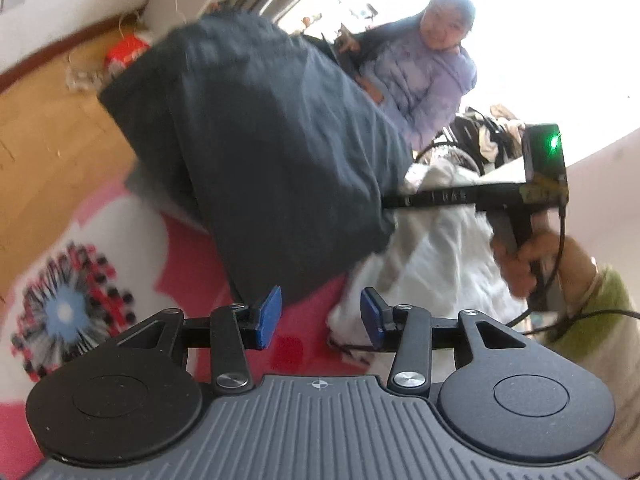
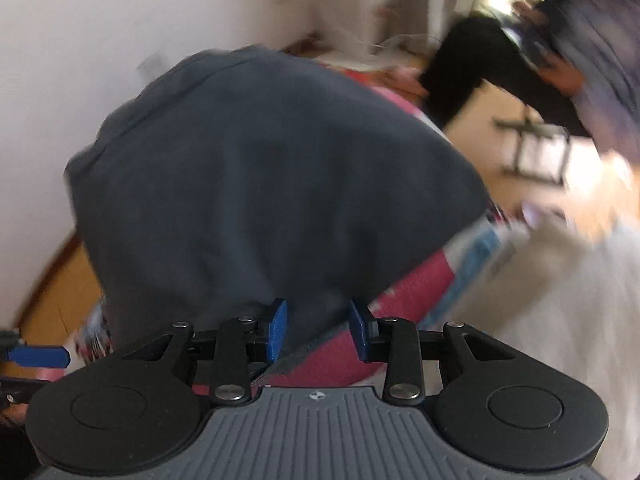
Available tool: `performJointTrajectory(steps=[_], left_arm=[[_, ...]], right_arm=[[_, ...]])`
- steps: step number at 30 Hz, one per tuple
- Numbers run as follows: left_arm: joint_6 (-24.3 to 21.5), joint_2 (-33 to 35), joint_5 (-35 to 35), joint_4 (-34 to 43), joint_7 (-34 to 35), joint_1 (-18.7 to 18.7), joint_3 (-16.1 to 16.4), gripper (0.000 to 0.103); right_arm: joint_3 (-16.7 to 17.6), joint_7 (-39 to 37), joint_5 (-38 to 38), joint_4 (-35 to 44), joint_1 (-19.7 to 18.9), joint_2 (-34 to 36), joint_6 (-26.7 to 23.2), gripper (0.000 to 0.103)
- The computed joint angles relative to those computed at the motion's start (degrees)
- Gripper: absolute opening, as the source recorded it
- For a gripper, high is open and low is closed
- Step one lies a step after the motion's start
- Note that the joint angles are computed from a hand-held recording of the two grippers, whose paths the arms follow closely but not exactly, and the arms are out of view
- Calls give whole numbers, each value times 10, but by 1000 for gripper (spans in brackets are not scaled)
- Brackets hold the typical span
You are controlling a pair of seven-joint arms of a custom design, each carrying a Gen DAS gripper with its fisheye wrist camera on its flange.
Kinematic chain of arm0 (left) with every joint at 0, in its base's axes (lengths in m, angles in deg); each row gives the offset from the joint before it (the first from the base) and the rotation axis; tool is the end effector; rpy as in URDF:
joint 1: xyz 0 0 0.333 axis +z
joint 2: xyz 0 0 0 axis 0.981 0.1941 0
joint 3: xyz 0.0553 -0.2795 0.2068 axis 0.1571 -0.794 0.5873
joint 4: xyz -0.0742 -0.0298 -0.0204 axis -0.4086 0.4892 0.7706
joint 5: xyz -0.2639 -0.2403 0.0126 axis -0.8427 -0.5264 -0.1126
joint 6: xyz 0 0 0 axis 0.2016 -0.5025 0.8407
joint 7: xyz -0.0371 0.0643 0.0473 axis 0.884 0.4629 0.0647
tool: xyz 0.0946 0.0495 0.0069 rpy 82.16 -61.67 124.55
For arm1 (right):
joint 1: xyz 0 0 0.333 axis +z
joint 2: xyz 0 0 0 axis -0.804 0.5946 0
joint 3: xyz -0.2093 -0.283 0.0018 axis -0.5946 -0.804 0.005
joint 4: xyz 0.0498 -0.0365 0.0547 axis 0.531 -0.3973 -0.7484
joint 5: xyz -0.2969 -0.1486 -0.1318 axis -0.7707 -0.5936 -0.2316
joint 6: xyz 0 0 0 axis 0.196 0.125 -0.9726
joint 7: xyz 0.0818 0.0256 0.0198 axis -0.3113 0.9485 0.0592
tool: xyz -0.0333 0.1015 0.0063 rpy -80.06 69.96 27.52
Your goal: Fold clothes
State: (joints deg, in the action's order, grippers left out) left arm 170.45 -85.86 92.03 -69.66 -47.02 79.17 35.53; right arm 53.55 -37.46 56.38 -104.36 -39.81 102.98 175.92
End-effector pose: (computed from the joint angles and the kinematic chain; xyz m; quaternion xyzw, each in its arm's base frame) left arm 0.2859 -0.2863 0.5443 -0.8490 0.3086 -0.4209 0.0827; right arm 0.5810 0.2160 0.6103 -0.9487 0.2605 0.0220 0.1780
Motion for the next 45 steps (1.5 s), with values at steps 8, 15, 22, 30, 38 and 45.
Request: performJointTrajectory(steps=[8,15,22,30,38,45], left_arm=[[-103,-13,15,4,22,-13,34,45],[-144,-72,75,-8,51,8,67,51],[-78,-56,135,-13,81,80,82,57],[106,10,109,-56,116,124,122,67],[156,36,60,-70,160,142,97,50],[131,33,13,-63,207,142,80,28]], right_arm=[[-38,102,198,-94,-63,-96,37,43],[-49,252,284,-123,-78,-86,29,63],[-27,407,231,-107,-48,-33,137,83],[0,471,235,-86,-45,22,203,86],[7,458,224,-114,-29,9,258,55],[21,374,196,-144,-11,-11,354,15]])
